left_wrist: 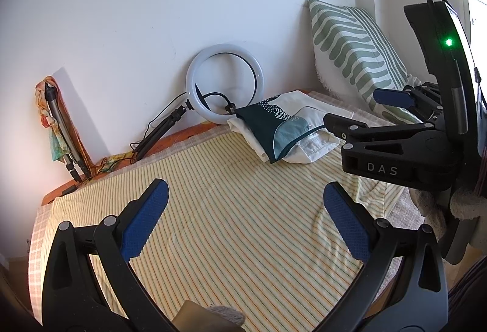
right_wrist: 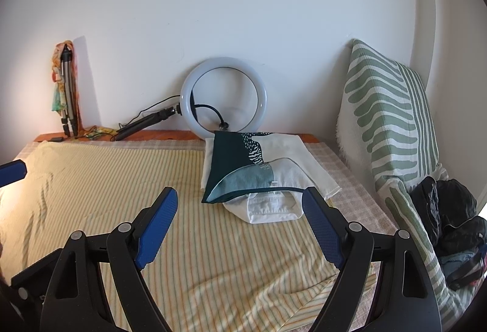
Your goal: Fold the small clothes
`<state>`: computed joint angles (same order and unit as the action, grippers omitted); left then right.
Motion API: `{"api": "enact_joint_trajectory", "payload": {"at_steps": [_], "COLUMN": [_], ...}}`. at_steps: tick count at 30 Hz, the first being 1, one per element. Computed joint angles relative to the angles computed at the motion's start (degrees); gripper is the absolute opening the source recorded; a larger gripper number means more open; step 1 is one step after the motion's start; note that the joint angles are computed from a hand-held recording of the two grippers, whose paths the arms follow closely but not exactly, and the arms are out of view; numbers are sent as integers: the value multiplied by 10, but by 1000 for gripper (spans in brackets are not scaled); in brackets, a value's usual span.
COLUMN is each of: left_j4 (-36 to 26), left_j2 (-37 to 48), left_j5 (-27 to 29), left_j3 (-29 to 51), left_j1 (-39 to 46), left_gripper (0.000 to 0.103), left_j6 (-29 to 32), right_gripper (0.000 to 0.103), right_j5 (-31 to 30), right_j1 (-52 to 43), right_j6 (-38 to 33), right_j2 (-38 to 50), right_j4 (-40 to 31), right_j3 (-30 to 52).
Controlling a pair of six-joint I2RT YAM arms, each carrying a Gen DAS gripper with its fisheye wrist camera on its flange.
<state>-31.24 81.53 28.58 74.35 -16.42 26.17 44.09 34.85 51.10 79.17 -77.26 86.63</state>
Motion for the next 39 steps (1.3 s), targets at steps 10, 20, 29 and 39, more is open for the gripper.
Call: {"api": "enact_joint_trajectory", "payload": {"at_steps": [10,20,29,39], "left_j4": [-1,-3,-5,-6], "left_j2": [-2,-7,-8,-9], "left_j5": [1,2,3,1], "left_j3": [1,0,3,3], "left_j1": [0,-1,0,-1], "left_gripper": [103,103,103,103], "left_j6": [0,-1,-1,-3], "right_gripper": [84,84,84,84], "right_j5": [0,-1,-5,-6], "right_j1": [2,5,6,4], "right_j6": [3,7,7,5], "right_j2": [-1,0,0,-1], "right_j4": [-2,-4,0,2], "right_j3": [-1,0,-3,-4]}}
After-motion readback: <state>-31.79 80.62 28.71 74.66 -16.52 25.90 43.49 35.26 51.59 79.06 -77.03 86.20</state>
